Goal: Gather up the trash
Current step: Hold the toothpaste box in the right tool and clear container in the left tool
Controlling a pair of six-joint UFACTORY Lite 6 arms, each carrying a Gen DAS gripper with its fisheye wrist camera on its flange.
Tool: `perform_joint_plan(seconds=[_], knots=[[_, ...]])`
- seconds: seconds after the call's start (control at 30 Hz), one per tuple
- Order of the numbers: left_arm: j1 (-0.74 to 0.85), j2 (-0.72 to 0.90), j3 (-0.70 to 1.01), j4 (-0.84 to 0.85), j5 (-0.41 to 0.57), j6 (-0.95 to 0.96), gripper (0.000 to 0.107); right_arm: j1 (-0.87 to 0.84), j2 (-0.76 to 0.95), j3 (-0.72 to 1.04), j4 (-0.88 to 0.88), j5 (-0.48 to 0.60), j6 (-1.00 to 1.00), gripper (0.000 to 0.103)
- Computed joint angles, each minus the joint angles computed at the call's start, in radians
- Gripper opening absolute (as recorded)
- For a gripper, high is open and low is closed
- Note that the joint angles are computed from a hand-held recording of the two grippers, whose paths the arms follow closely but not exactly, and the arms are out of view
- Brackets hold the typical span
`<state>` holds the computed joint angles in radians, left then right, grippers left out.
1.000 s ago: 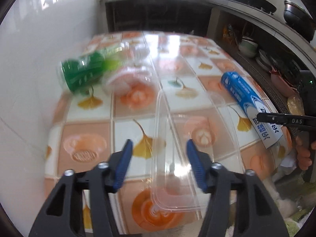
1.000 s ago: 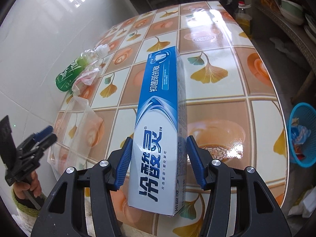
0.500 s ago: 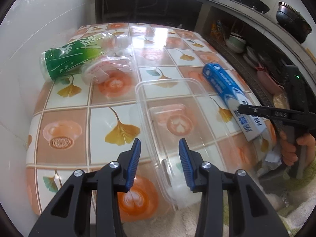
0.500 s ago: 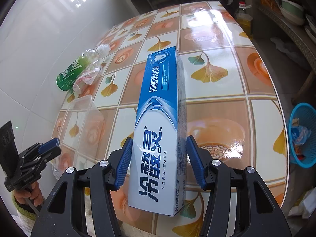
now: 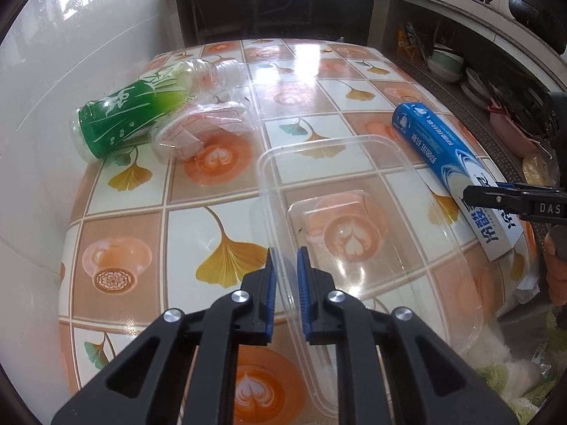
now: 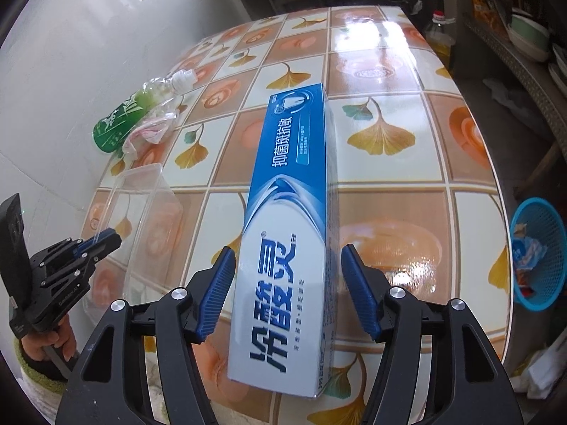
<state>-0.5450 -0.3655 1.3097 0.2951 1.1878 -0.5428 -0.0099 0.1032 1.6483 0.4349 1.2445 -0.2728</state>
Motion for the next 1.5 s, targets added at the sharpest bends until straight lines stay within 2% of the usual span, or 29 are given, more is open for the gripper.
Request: perform_joint_plan(seconds=[0.4, 0.5, 0.67, 1.5], knots=[[-0.036, 0.007, -0.004, 0.043, 0.000, -0.034, 0.011, 0.101, 0.033, 0.032, -0.117, -0.074, 0.073, 0.059], [-0.034, 0.007, -0.004, 0.040, -0.001, -0.033, 0.011, 0.117, 0.034, 0.031, -0.147, -0.091, 0.097, 0.054], [-0.049, 0.011, 0.000, 0.048, 0.005, -0.046, 0.011, 0.123, 0.042, 0.038, -0.158, -0.099, 0.117, 0.051], [-0.082, -0.004, -0.042, 0.047, -0.013, -0.087, 0.011, 0.137, 0.014, 0.021, -0.186, -0.131, 0.154, 0.047]])
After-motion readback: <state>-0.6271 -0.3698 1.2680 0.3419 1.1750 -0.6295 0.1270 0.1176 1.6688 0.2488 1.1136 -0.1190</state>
